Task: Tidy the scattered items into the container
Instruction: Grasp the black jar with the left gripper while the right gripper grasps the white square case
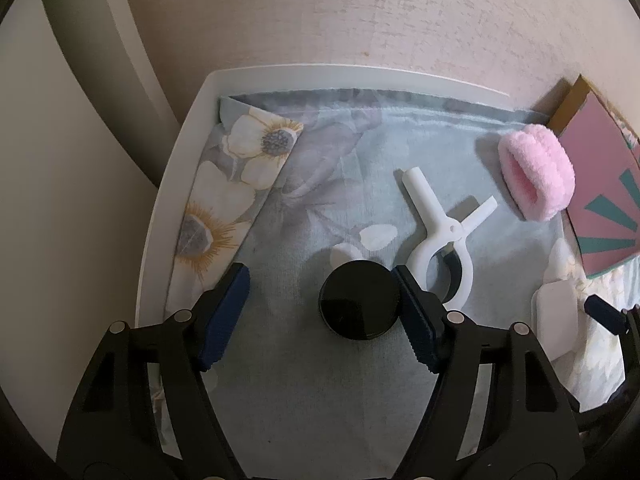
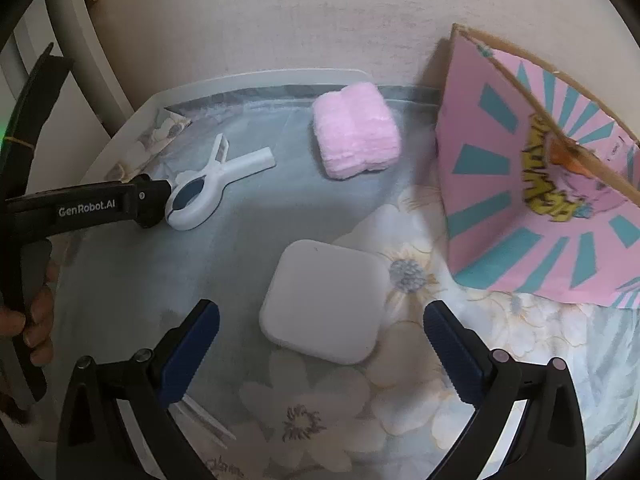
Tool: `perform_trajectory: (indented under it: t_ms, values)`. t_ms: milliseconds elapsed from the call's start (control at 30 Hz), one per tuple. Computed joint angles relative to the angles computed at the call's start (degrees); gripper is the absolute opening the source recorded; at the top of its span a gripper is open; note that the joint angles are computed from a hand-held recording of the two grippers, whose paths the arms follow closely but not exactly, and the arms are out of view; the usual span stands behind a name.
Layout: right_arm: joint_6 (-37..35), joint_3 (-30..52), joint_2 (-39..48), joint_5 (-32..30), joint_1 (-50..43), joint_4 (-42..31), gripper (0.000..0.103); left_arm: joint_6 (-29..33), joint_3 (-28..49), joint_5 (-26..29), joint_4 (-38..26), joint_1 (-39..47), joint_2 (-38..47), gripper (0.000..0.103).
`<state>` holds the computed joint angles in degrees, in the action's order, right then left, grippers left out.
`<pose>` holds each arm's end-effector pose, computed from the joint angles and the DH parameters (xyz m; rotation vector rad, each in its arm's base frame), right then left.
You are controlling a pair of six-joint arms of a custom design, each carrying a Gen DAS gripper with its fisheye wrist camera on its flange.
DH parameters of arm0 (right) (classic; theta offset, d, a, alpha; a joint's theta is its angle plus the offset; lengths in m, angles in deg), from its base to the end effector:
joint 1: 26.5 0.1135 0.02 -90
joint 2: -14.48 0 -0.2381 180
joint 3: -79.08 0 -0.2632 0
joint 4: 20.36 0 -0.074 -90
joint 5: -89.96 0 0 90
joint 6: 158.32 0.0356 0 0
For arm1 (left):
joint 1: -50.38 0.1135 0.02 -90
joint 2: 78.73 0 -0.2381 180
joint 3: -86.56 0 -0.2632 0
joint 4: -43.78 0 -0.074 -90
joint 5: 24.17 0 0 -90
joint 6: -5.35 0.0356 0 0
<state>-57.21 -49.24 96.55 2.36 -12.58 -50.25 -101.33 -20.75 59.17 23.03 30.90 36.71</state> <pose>0.2610 0.0631 0.1210 -0.0498 2.6243 0.0972 0.3449 -0.1176 0.0520 0.0286 2.6665 -0.0474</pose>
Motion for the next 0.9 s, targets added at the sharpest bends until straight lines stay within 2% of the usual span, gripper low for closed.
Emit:
perform_trajectory:
  t_ms: [267, 367, 433, 467, 500, 567, 900]
  values:
    - [0.95, 0.71, 4.00, 1.92, 1.11, 2.28, 0.101, 0.22, 0.38, -1.00, 1.16, -0.93, 1.40, 0.070]
    - [0.54, 0.98, 4.66, 2.98, 1.50, 2.73, 0.098, 0.29, 0.22, -1.20, 1.49, -1.19, 1.50, 0.068]
    - [-0.04, 1.20, 4.97, 3.97, 1.77, 2.75, 0.093, -0.09, -0.23, -0.71, 2.07, -1.19, 1.37, 0.050]
    - [-0.68, 1.25, 5.02, 4.10, 1.93, 3.06, 0.086, -0.23, -0.60, -0.47, 2.52, -1.22, 1.17, 0.043]
    - [-1.09, 1.13, 4.78, 4.01, 1.97, 3.32, 0.073, -0.21, -0.82, -0.56, 2.73, -1.44, 0.95, 0.032]
    - [-2.25, 0.95, 4.08, 3.75, 2.23, 3.65, 0.063, 0.01, -0.76, -1.59, 2.47, -2.04, 0.87, 0.032]
    - [-4.31, -0.43, 1.24, 3.36, 2.36, 3.73, 0.062, -1.43, -2.41, -1.81, 1.89, -2.41, -2.42, 0.032]
